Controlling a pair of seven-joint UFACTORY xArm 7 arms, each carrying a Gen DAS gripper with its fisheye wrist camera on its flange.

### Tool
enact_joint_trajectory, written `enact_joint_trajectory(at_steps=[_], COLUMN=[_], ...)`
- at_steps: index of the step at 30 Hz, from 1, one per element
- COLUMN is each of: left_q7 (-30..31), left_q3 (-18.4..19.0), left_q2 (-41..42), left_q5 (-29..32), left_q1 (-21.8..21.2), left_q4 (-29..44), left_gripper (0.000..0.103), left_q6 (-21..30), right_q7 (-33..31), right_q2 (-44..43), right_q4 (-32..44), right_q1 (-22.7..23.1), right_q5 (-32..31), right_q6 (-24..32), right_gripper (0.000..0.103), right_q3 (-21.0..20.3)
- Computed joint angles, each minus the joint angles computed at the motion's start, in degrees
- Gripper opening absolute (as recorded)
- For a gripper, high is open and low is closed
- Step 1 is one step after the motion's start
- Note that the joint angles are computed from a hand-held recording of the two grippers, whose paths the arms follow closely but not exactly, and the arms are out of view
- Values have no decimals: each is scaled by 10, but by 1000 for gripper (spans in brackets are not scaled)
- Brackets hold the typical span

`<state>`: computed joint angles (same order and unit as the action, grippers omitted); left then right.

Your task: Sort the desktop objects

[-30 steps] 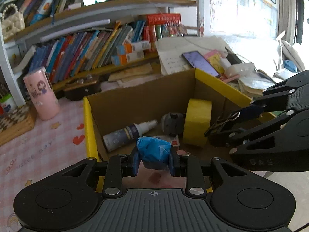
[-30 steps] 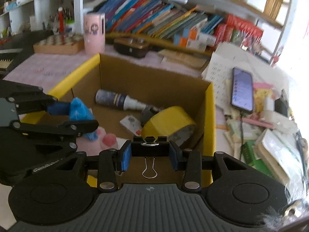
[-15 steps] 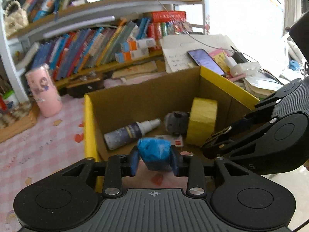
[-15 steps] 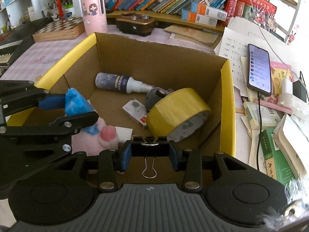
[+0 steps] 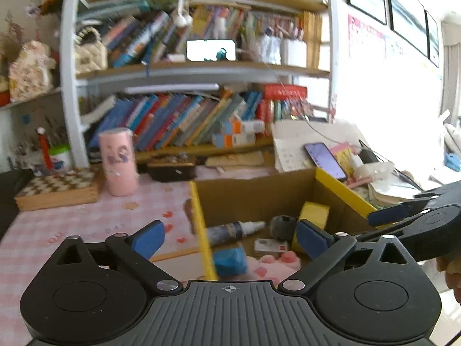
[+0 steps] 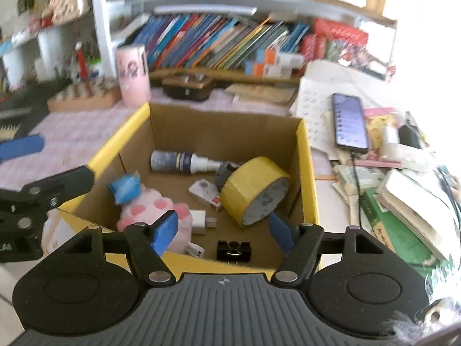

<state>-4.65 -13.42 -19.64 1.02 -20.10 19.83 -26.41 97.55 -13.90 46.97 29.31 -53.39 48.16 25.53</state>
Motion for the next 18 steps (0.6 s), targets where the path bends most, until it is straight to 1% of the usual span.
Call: enact_joint_trajectory(at_steps=[1,2,5,7,11,13,16,18], left_q7=[8,12,7,-1,-5,-3,-11,-25], left_q3=[-20,-31,-37,-26,17,32,40,39], left_q2=[-16,-34,-92,-131,-215,-257,-337,-399], left_q5=[-22,-37,-58,-57,-29,-13,-3,0], left_q1=[17,29,48,53,54,57,66,72], left_q4=[-9,-20,-56,-82,-138,-161,-197,-224], left_gripper=[100,100,102,103,103,103,103,103], left_q6=[1,3,10,18,53,83,138,178], right_q7=[29,56,122,152,210,234,257,270], right_q2=[3,7,31,54,106,136,190,225], right_q4=[8,15,45,68,118,144,190,223], right_q1=[1,6,30,50,97,123,167,199], right_q5=[-13,-26,-57,-73,-93,-101,-109,-109], right_q6=[23,46,119,163,249,288,349,385], right_gripper=[71,73,75,76,81,83,85,88], right_q3=[16,29,56,67,80,84,84,80])
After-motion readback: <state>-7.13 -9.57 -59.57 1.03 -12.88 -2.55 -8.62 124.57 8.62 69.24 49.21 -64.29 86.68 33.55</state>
